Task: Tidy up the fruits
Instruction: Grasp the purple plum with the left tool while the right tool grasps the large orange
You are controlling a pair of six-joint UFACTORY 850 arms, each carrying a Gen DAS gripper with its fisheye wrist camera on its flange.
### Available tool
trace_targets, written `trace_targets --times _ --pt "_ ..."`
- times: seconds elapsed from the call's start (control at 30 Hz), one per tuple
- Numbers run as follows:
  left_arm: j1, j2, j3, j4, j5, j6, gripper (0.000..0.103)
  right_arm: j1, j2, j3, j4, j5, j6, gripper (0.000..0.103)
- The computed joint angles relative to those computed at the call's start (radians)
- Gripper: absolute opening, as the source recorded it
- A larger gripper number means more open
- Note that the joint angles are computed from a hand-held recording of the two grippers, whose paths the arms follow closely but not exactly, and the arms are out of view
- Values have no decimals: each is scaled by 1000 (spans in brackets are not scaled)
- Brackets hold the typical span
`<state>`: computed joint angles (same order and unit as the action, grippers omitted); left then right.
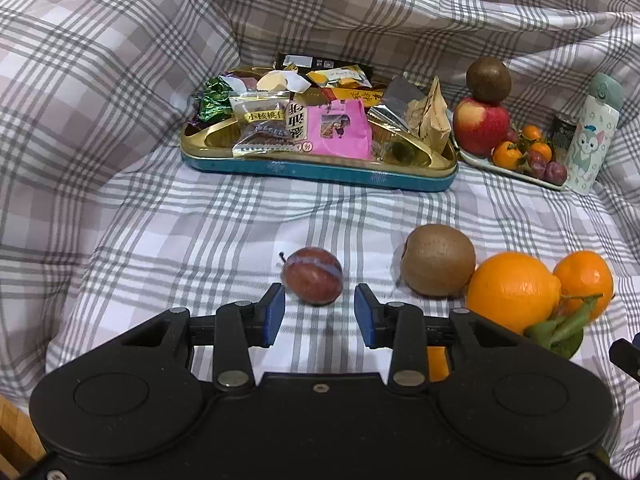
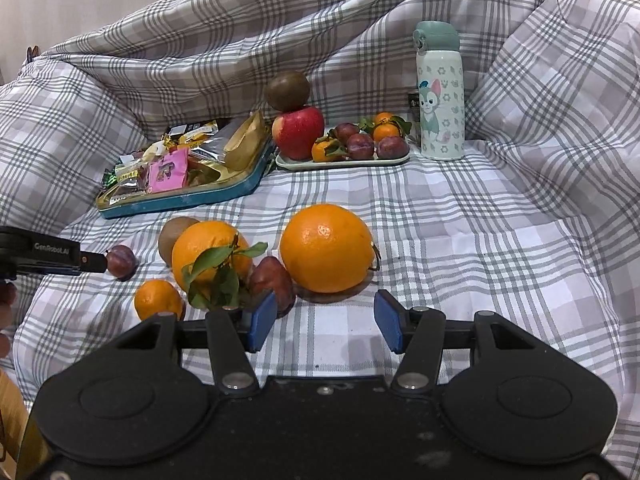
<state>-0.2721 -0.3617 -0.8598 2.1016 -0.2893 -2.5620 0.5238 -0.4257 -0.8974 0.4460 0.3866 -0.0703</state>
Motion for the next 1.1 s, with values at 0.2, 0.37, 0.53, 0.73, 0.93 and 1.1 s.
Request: trace_targets --times 0.2,0.37,0.53,0.73,0.93,1.1 --pt "19 -40 -37 6 26 -32 46 -6 -9 -17 4 26 -10 57" --pt "32 -66 -58 -18 33 -32 46 -14 -23 -38 12 46 -20 57" --pt "39 -85 -74 11 45 -60 47 -23 -53 -74 29 52 -39 57" --pt "35 -107 -92 -14 27 -28 49 -32 -99 -130 63 56 -78 57" --pt "52 -123 -103 51 56 -105 51 -35 -152 -185 111 62 -138 57" --pt "52 -134 -109 52 52 -108 51 -37 -187 -224 114 69 -160 57"
